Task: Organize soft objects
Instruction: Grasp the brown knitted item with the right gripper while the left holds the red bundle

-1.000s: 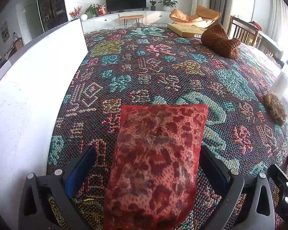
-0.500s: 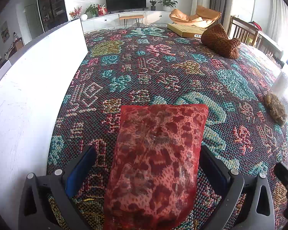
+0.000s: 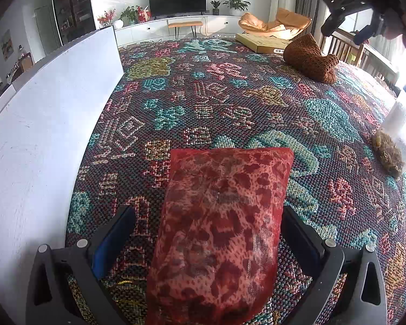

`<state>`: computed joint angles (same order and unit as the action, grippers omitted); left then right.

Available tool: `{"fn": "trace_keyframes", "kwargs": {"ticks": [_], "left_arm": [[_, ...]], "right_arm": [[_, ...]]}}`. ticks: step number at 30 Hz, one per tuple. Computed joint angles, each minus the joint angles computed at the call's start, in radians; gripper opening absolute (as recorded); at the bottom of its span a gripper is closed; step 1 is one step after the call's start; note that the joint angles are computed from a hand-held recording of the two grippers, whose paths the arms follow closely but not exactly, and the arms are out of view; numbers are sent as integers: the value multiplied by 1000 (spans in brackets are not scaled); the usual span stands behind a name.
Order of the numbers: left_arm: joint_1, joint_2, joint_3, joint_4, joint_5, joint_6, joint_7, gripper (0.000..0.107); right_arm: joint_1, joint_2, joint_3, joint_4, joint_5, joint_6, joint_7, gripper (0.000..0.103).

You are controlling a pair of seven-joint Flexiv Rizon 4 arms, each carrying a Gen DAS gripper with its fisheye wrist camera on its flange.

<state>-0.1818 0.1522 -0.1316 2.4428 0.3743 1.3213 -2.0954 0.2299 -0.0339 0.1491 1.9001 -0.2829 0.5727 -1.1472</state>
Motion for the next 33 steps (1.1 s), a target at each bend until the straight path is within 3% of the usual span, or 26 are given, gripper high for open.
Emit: {"fn": "trace_keyframes", "kwargs": {"ticks": [3,8,10,11,12,18,22,26,29,33], "left_arm": [[0,2,0,0,-1,-1,1,103],[0,3,0,3,-3,1,3,103],[2,-1,0,1,-5,3,5,103],[2,-1,0,0,-6,3,5,103],[2,-3,0,-2,-6,2,4,103],[0,-11,2,-8,-2,3,1,103],[-2,-7,4,-5,-4,3,3,103],[-2,-5,3,-3,-5,3,4,103],[-1,-5,3,-3,-5,3,4,103],[-1,-5,2,-4,-5,3,4,103]], "right_arm": [[3,-76,-16,-10,-35,37,36,85],[11,-189,-36,-79,-25,-19,90,85],[10,-190,-43,-59,-46,9,123,81],[4,-181,-42,-48,-37,28,133,70],[-5,-168,-40,-43,-12,38,140,68],[-69,42,-25,19,150,161,139,66],[-94,261,-39,21,316,88,47,67],[-164,463,-51,93,287,-32,72,70],[-248,554,-49,213,206,-91,114,70],[-297,595,-67,439,161,-32,97,70]]}}
